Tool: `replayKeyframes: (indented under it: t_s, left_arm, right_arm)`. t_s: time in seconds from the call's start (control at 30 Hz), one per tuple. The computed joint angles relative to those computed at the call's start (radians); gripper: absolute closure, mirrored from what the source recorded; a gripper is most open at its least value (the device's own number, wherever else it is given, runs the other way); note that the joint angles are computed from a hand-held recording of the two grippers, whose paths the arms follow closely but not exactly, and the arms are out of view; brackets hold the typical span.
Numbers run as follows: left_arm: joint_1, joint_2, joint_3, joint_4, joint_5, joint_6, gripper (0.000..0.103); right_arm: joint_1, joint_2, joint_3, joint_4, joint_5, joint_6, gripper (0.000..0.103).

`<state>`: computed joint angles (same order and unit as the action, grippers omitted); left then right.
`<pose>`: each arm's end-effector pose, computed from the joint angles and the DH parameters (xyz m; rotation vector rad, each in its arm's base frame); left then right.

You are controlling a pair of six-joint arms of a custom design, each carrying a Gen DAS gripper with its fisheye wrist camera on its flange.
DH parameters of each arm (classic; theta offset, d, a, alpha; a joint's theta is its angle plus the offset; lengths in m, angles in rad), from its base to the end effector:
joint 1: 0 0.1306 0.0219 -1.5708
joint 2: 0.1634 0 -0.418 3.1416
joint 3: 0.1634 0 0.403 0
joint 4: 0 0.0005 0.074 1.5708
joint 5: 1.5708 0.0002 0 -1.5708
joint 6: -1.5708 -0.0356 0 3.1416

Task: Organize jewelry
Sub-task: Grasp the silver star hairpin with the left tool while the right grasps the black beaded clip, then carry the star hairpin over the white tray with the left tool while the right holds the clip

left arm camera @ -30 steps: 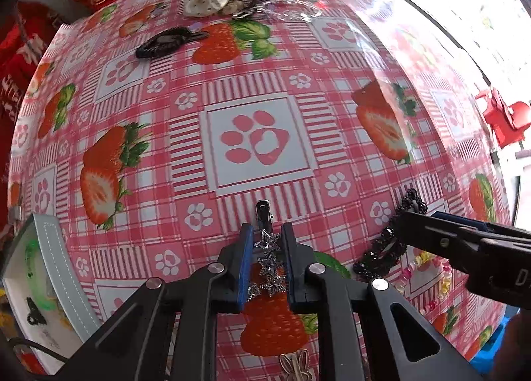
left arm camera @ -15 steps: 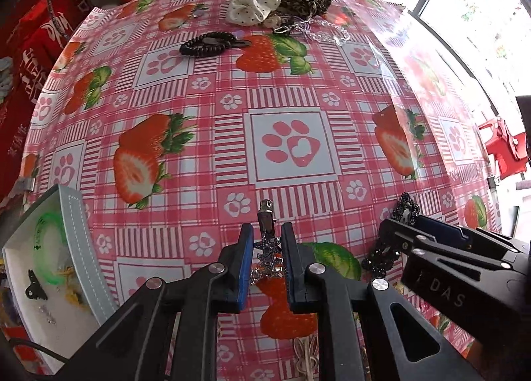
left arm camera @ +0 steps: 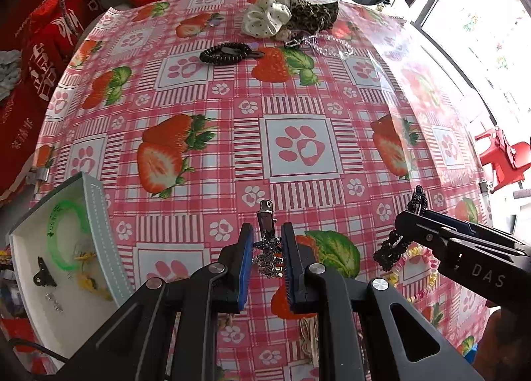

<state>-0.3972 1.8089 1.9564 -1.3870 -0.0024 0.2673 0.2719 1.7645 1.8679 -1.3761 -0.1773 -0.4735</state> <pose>0.5710 -0.2400 0.4709 0.1827 2.8179 -0.1508 0.5771 0.1669 0.4595 0.2535 2.8911 0.3989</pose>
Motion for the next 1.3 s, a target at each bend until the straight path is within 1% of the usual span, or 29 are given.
replayKeyframes:
  t_s: [0.17,0.37,0.4,0.43,0.57,0.73,0.77,0.8,0.83,0.9,0.93,1.0,1.07,1.1,1.13,1.2,1.27,1.3]
  left_arm:
    - [0.011,-0.047,-0.033,0.007,-0.002,0.011,0.08]
    - [0.039,-0.122,-0.096,0.017,-0.014,0.044,0.08]
    - [0.046,-0.136,-0.11,0.019,-0.015,0.048,0.08]
    - [0.054,-0.152,-0.125,0.022,-0.018,0.054,0.08]
    - [0.088,-0.208,-0.185,0.027,-0.039,0.066,0.08]
    - [0.144,-0.277,-0.276,0.03,-0.061,0.085,0.08]
    - [0.157,-0.292,-0.297,0.029,-0.066,0.087,0.08]
    - [0.164,-0.303,-0.31,0.029,-0.068,0.089,0.08]
    - [0.174,-0.315,-0.326,0.03,-0.067,0.092,0.08]
    - [0.19,-0.334,-0.354,0.03,-0.067,0.097,0.08]
    - [0.195,-0.341,-0.364,0.031,-0.069,0.098,0.08]
    - [0.206,-0.352,-0.384,0.034,-0.067,0.101,0.08]
    - [0.211,-0.359,-0.396,0.035,-0.064,0.103,0.08]
    - [0.213,-0.362,-0.4,0.037,-0.063,0.105,0.08]
    - [0.215,-0.365,-0.404,0.038,-0.061,0.104,0.08]
    - [0.219,-0.369,-0.411,0.04,-0.057,0.102,0.08]
    - [0.22,-0.371,-0.415,0.041,-0.053,0.103,0.08]
    - [0.22,-0.371,-0.416,0.041,-0.052,0.103,0.08]
  right_arm:
    - [0.006,-0.015,0.019,-0.013,-0.028,0.022,0.059]
    - [0.035,-0.004,0.08,-0.024,-0.068,0.047,0.059]
    - [0.04,-0.001,0.088,-0.025,-0.073,0.048,0.063]
    - [0.048,0.004,0.103,-0.029,-0.081,0.055,0.083]
    - [0.091,0.04,0.168,-0.055,-0.116,0.076,0.084]
    - [0.148,0.071,0.211,-0.067,-0.103,0.095,0.084]
    - [0.157,0.082,0.218,-0.078,-0.093,0.099,0.084]
    - [0.161,0.087,0.217,-0.085,-0.094,0.105,0.08]
    - [0.168,0.11,0.231,-0.12,-0.106,0.128,0.062]
    - [0.182,0.128,0.231,-0.142,-0.082,0.156,0.041]
    - [0.193,0.134,0.224,-0.146,-0.057,0.176,0.041]
    - [0.202,0.137,0.21,-0.136,-0.038,0.178,0.041]
    - [0.208,0.141,0.195,-0.123,-0.005,0.149,0.041]
    - [0.206,0.144,0.188,-0.12,0.003,0.121,0.042]
    - [0.204,0.145,0.183,-0.117,-0.005,0.1,0.044]
    - [0.201,0.151,0.181,-0.118,-0.018,0.087,0.046]
    - [0.209,0.16,0.185,-0.122,-0.007,0.1,0.049]
    - [0.213,0.163,0.185,-0.122,0.001,0.105,0.052]
